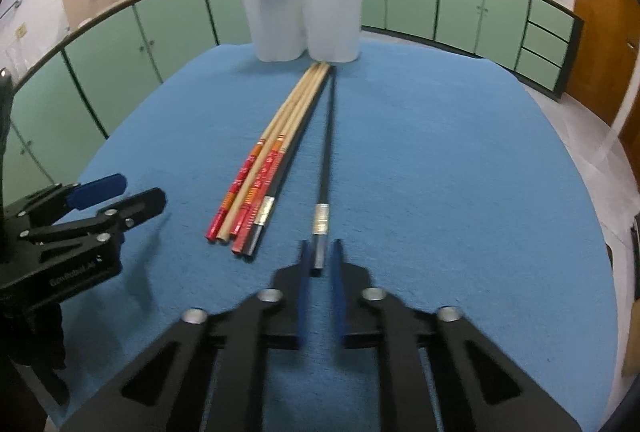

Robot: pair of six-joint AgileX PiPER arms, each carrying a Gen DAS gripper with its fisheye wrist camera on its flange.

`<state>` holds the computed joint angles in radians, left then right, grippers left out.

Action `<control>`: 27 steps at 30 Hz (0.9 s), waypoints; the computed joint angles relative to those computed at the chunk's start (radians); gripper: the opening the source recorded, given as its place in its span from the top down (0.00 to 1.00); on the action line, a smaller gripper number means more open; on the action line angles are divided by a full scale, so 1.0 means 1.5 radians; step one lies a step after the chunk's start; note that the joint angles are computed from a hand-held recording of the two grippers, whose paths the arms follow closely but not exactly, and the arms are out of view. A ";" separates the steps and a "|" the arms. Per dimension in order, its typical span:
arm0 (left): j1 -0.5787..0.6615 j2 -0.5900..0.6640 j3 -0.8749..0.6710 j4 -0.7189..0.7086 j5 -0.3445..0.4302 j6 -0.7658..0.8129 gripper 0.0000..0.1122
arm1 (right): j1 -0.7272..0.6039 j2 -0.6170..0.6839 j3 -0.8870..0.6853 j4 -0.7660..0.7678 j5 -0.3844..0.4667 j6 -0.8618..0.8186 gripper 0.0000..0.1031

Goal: Organize utensils
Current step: 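Close the right gripper on the end of a black chopstick, then grasp a red-patterned chopstick with the left gripper while the right gripper holds the black chopstick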

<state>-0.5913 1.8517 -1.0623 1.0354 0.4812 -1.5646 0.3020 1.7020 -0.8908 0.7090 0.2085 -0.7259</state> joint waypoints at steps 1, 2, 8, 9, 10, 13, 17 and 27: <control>-0.002 0.001 -0.003 -0.004 -0.001 0.004 0.47 | 0.001 0.000 0.001 -0.001 -0.002 0.000 0.93; -0.004 0.002 -0.005 -0.008 -0.004 0.009 0.47 | -0.002 -0.002 0.002 0.007 -0.001 -0.007 0.93; -0.024 0.010 -0.030 -0.037 -0.030 0.047 0.47 | -0.031 -0.006 0.007 0.006 -0.003 0.001 0.94; -0.027 0.014 -0.037 -0.042 -0.028 0.053 0.47 | -0.036 -0.006 0.008 0.016 -0.002 -0.011 0.94; -0.029 0.019 -0.045 -0.050 -0.025 0.064 0.47 | -0.044 -0.006 0.009 0.033 0.001 -0.030 0.94; -0.032 0.036 -0.066 -0.075 -0.021 0.091 0.47 | -0.058 -0.005 0.009 0.063 0.006 -0.060 0.94; -0.031 0.061 -0.092 -0.115 -0.005 0.136 0.46 | -0.074 -0.006 0.013 0.110 0.015 -0.109 0.94; -0.023 0.052 -0.075 -0.095 0.012 0.115 0.46 | -0.117 -0.007 0.021 0.247 0.069 -0.273 0.86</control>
<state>-0.6260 1.9300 -1.1749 0.8931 0.4997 -1.3915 0.1266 1.6919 -0.8589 1.0799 0.3127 -1.1349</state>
